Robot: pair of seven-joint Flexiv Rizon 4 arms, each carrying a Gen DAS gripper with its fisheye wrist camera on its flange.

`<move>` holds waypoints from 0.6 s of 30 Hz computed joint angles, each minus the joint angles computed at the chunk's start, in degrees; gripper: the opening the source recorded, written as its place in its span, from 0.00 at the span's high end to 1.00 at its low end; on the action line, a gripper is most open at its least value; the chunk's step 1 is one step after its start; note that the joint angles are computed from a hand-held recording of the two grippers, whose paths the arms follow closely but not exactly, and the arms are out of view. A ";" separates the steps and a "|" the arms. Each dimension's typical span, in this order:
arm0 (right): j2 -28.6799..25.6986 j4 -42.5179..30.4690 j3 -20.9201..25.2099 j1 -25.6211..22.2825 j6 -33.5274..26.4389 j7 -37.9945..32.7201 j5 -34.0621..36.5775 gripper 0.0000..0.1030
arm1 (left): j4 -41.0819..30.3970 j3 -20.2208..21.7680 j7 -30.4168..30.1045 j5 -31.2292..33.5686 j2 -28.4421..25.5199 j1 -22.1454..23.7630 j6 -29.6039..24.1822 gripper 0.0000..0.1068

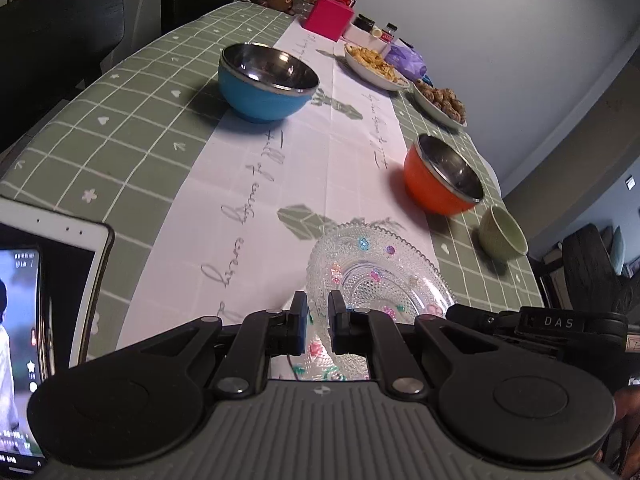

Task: Organize plates and bowls

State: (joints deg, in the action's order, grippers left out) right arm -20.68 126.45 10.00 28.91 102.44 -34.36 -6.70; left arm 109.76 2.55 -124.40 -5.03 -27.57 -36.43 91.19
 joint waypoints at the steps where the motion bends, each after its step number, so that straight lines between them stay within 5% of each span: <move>1: 0.30 0.60 -0.88 0.96 0.25 -0.16 0.17 0.95 | 0.77 -1.37 0.29 -0.31 0.20 1.03 0.47 0.90; 4: 1.13 1.88 -3.21 3.62 0.07 -0.57 0.58 0.95 | 2.65 -5.00 1.42 -1.67 0.51 3.70 1.68 0.90; 9: -0.73 0.79 5.73 -4.83 -1.43 -0.98 -1.12 0.95 | 3.21 -2.40 1.20 -1.60 1.05 1.33 -0.11 0.90; 18: 0.83 1.54 -1.64 2.71 -3.24 -2.45 -2.91 0.95 | 3.69 -2.25 -0.22 -1.15 1.44 1.29 -2.58 0.89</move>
